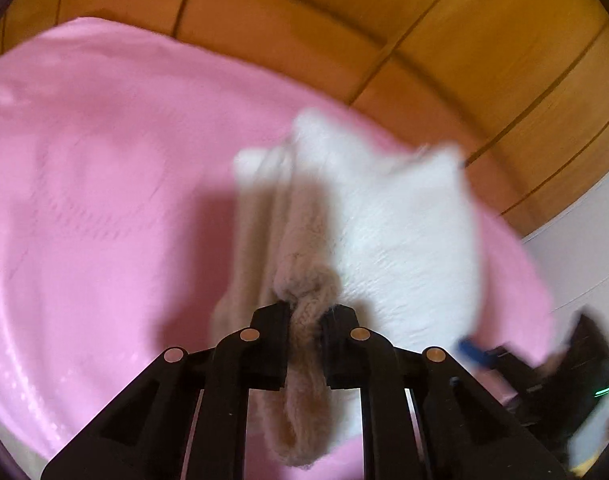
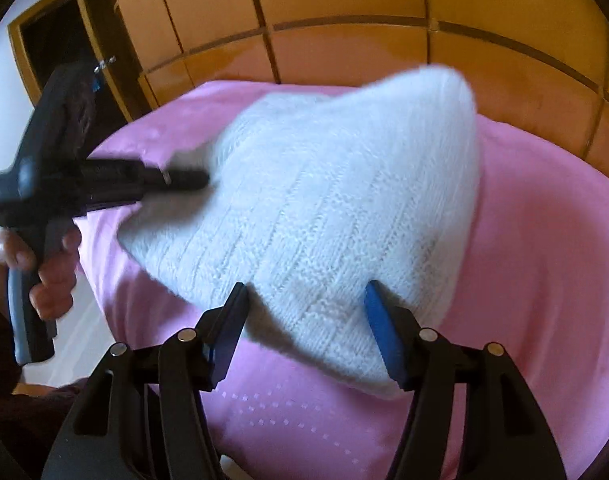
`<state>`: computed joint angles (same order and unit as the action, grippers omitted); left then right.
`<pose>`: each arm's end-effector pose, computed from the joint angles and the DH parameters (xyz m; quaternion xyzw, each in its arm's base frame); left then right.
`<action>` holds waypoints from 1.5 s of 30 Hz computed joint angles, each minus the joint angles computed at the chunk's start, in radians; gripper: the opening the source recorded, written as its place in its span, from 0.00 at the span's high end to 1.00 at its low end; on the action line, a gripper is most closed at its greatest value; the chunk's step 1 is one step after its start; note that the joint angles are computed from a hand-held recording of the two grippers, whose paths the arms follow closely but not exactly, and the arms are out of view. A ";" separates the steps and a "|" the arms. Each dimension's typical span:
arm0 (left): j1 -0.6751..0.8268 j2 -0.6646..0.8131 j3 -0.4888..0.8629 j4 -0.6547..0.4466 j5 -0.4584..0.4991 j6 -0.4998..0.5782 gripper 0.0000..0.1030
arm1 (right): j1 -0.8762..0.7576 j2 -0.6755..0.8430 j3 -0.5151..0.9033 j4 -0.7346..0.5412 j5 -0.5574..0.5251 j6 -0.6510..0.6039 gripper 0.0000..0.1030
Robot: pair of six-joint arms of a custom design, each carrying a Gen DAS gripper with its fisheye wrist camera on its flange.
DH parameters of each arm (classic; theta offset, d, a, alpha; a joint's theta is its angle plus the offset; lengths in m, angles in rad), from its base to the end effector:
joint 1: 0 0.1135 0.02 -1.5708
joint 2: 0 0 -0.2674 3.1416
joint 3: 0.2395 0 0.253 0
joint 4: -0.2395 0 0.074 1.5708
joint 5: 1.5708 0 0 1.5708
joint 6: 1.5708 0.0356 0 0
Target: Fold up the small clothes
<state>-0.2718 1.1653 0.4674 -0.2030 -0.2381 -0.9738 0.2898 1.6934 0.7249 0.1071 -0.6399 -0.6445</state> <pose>0.2034 -0.0480 0.1621 -0.3591 0.8671 -0.0993 0.3305 0.2893 0.1084 0.1325 -0.4984 0.7456 0.2321 0.3765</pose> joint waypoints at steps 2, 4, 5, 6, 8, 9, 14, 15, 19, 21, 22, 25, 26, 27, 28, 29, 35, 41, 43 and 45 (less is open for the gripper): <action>-0.059 0.033 -0.006 0.006 -0.094 -0.032 0.86 | 0.008 -0.018 -0.004 -0.014 0.011 -0.028 0.36; -0.115 0.025 0.016 -0.055 -0.175 -0.071 0.80 | -0.007 -0.032 0.036 -0.114 -0.017 -0.064 0.33; -0.125 0.031 0.034 -0.079 -0.196 -0.075 0.74 | -0.024 -0.036 0.083 -0.199 -0.046 -0.077 0.33; -0.129 0.049 0.057 -0.093 -0.210 -0.068 0.72 | -0.040 -0.040 0.115 -0.249 -0.075 -0.078 0.33; -0.128 0.092 0.096 -0.110 -0.232 -0.066 0.56 | -0.067 -0.054 0.172 -0.297 -0.135 -0.036 0.34; -0.122 0.090 0.093 -0.105 -0.237 -0.069 0.54 | -0.074 -0.060 0.191 -0.299 -0.148 -0.015 0.34; -0.134 0.060 0.077 -0.116 -0.248 -0.079 0.54 | 0.003 -0.002 0.363 -0.270 -0.032 0.148 0.35; -0.160 0.044 0.069 -0.139 -0.265 -0.098 0.54 | 0.022 0.015 0.397 -0.282 -0.006 0.162 0.36; -0.187 0.056 0.084 -0.172 -0.297 -0.103 0.54 | 0.122 0.127 0.578 -0.356 0.165 0.172 0.38; -0.190 0.071 0.088 -0.171 -0.300 -0.099 0.54 | 0.157 0.196 0.663 -0.391 0.230 0.168 0.38; -0.189 0.080 0.090 -0.169 -0.301 -0.092 0.54 | 0.181 0.242 0.721 -0.431 0.273 0.151 0.38; -0.190 0.102 0.095 -0.165 -0.309 -0.078 0.54 | 0.224 0.333 0.800 -0.461 0.351 0.138 0.37; -0.187 0.110 0.095 -0.159 -0.306 -0.074 0.54 | 0.226 0.348 0.805 -0.450 0.356 0.142 0.36; -0.181 0.114 0.090 -0.149 -0.301 -0.073 0.54 | 0.229 0.369 0.821 -0.447 0.360 0.158 0.36; -0.176 0.113 0.083 -0.141 -0.295 -0.074 0.54 | 0.228 0.378 0.826 -0.442 0.358 0.173 0.36; -0.171 0.111 0.076 -0.131 -0.290 -0.074 0.54 | 0.219 0.371 0.813 -0.431 0.346 0.182 0.36; -0.176 0.104 0.067 -0.129 -0.293 -0.083 0.52 | 0.195 0.307 0.719 -0.335 0.276 0.204 0.28; -0.176 0.088 0.049 -0.130 -0.288 -0.109 0.44 | 0.100 0.184 0.580 -0.252 0.102 0.260 0.12; -0.174 0.079 0.037 -0.122 -0.283 -0.115 0.41 | 0.050 0.176 0.562 -0.258 0.046 0.269 0.10; -0.171 0.066 0.018 -0.100 -0.278 -0.111 0.41 | 0.013 0.185 0.567 -0.281 0.005 0.277 0.09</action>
